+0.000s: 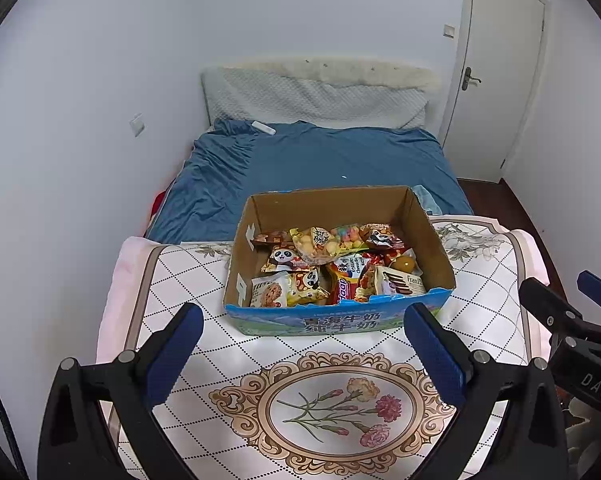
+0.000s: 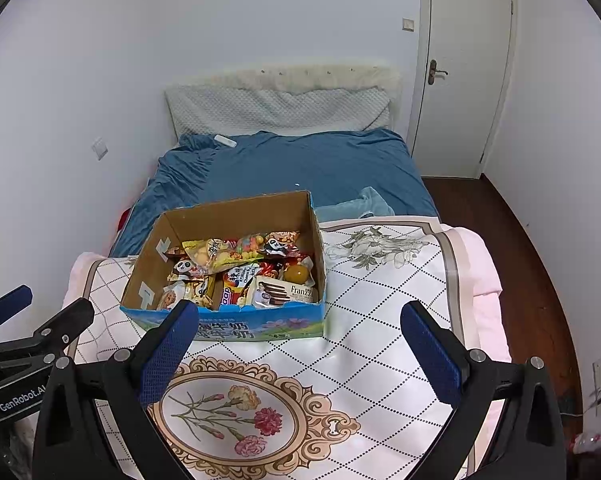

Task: Organize snacks

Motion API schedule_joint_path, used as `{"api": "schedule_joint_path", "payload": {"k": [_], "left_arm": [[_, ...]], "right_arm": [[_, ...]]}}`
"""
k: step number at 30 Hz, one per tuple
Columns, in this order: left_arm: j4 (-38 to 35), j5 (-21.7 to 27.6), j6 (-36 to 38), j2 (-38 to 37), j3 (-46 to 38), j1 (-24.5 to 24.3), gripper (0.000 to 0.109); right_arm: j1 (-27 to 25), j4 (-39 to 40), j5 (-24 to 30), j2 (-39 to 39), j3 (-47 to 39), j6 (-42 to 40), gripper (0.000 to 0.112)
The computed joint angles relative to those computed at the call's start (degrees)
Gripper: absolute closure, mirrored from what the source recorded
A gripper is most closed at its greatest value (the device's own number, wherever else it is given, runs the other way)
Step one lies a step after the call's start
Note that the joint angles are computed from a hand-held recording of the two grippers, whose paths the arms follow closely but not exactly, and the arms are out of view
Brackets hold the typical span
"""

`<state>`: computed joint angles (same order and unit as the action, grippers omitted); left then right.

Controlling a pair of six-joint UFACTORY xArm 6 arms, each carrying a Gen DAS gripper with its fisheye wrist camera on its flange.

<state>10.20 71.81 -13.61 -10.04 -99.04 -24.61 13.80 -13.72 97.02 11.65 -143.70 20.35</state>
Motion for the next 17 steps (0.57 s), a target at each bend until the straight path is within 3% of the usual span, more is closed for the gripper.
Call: {"api": "schedule_joint_path", "payload": {"k": [17], "left_arm": [[0.33, -1.46, -0.37, -0.58, 1.05, 0.27, 0.006]], "right_arm": [[-0.15, -0.07, 0.0, -0.35, 0.24, -0.2, 0.01]]}}
